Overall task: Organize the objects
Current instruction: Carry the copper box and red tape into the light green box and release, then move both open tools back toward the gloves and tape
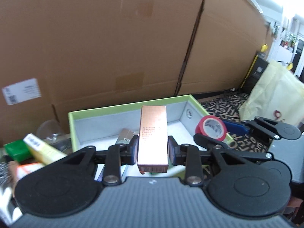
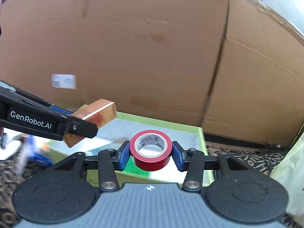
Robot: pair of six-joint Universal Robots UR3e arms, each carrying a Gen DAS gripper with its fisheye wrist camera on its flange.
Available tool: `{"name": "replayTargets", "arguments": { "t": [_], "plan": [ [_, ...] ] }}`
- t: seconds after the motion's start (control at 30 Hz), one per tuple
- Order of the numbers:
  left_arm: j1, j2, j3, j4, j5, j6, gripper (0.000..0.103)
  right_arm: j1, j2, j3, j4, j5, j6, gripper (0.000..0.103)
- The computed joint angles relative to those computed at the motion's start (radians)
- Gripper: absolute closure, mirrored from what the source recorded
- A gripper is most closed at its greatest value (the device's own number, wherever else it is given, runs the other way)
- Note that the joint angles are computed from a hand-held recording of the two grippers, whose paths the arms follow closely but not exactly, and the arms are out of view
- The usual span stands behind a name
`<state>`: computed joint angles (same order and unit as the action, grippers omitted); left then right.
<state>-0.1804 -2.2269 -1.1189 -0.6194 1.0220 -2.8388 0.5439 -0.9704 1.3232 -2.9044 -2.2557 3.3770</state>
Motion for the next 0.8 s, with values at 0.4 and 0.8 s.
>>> {"name": "replayTargets", "arguments": {
  "t": [0.4, 0.8],
  "plan": [
    [-0.103, -0.362, 0.455, -0.094, 0.138, -0.032, 0.052, -0.181, 0.076, -0.051, 0.089, 0.19, -0.069, 0.049],
    [0.065, 0.162, -0.429, 0.485, 0.024, -0.081, 0.0, 0.028, -0.065, 0.175, -0.247, -0.091, -0.012, 0.016]
  ]
}}
